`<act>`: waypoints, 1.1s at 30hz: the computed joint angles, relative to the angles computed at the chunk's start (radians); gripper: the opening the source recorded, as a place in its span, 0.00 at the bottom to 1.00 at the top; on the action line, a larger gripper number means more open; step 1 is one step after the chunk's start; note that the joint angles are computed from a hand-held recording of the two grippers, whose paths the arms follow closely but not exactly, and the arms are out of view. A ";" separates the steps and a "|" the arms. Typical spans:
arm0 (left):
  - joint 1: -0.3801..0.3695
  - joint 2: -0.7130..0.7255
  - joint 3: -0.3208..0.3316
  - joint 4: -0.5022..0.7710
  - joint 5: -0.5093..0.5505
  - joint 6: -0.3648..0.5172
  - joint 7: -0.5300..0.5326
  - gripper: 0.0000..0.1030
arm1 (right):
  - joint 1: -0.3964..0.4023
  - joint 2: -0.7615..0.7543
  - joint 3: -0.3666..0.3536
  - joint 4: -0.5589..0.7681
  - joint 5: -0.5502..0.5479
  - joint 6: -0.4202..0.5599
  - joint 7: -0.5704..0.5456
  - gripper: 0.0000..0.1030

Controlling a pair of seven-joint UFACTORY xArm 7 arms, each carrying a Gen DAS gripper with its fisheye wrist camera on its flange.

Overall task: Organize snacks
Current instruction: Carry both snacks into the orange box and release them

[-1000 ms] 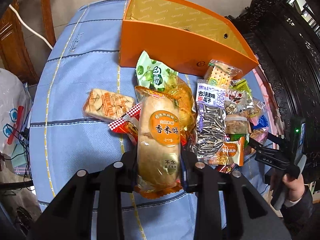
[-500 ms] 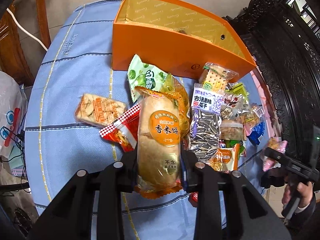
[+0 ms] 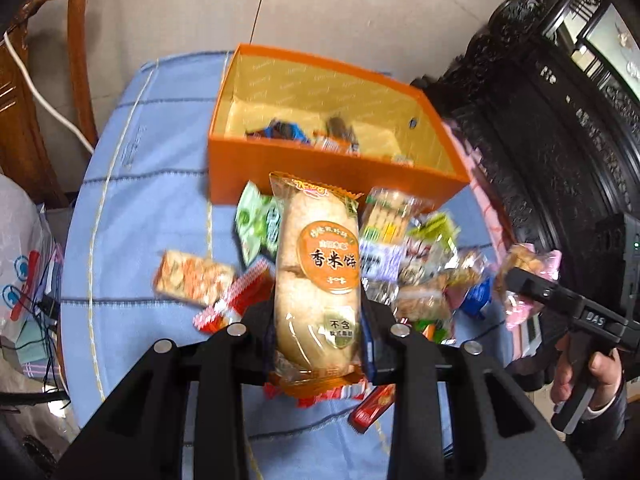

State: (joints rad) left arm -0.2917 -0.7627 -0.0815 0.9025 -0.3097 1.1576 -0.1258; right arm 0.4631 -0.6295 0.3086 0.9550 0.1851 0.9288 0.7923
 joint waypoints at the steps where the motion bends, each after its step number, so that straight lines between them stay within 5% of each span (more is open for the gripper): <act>1: 0.000 0.023 -0.002 0.020 0.001 -0.015 0.004 0.29 | -0.009 0.026 -0.004 0.021 -0.012 -0.014 -0.014 0.67; 9: 0.005 0.293 -0.024 0.224 0.012 -0.151 0.005 0.29 | -0.079 0.215 -0.039 0.156 -0.092 -0.141 -0.080 0.67; 17: 0.014 0.528 -0.059 0.390 0.096 -0.166 -0.033 0.31 | -0.122 0.418 -0.058 0.267 -0.187 -0.189 -0.051 0.68; 18: 0.019 0.549 -0.069 0.406 0.132 -0.159 -0.061 0.36 | -0.122 0.431 -0.060 0.269 -0.198 -0.189 -0.040 0.68; 21: 0.028 0.572 -0.092 0.421 0.245 -0.155 -0.140 0.89 | -0.130 0.479 -0.053 0.296 -0.275 -0.130 0.053 0.78; 24: 0.021 0.541 -0.078 0.386 0.250 -0.182 -0.141 0.90 | -0.124 0.456 -0.057 0.265 -0.309 -0.121 0.130 0.91; 33: 0.061 0.293 0.000 0.158 0.156 -0.133 -0.106 0.90 | -0.126 0.260 0.018 0.152 -0.457 0.074 0.266 0.93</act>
